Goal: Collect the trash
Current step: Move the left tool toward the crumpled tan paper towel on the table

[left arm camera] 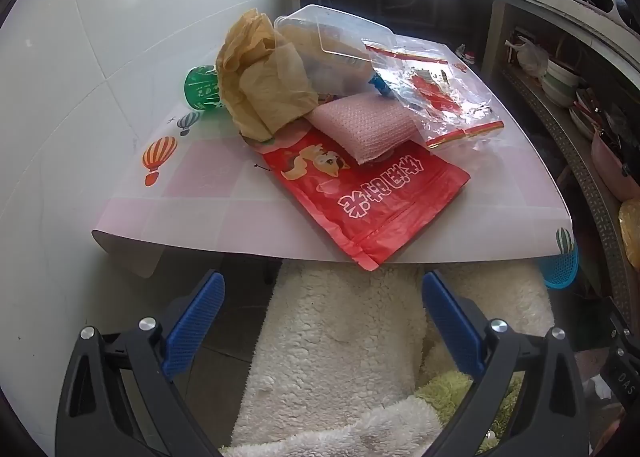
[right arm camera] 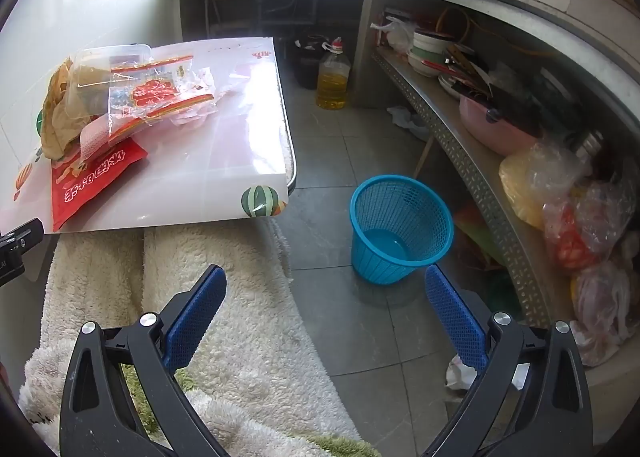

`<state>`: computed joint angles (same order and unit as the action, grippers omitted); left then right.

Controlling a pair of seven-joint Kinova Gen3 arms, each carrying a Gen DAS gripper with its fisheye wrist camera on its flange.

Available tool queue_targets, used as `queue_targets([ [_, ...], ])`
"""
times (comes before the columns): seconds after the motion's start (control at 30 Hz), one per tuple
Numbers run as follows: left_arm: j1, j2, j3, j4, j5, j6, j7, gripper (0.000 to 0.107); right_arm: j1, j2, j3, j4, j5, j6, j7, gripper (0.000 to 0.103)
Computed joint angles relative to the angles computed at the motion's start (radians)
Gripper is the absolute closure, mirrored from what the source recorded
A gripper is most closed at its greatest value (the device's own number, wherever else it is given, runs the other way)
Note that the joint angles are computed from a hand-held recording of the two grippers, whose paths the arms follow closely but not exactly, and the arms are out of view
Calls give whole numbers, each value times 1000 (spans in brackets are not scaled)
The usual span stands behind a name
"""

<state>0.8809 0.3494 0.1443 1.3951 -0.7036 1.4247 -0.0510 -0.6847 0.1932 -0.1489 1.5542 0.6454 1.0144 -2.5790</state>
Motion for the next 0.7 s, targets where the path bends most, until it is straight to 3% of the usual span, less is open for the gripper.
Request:
queue_targets([
  [0.7, -4, -1, 3, 9, 11, -2, 4, 11, 2, -5, -3, 2, -3, 1, -1, 7],
])
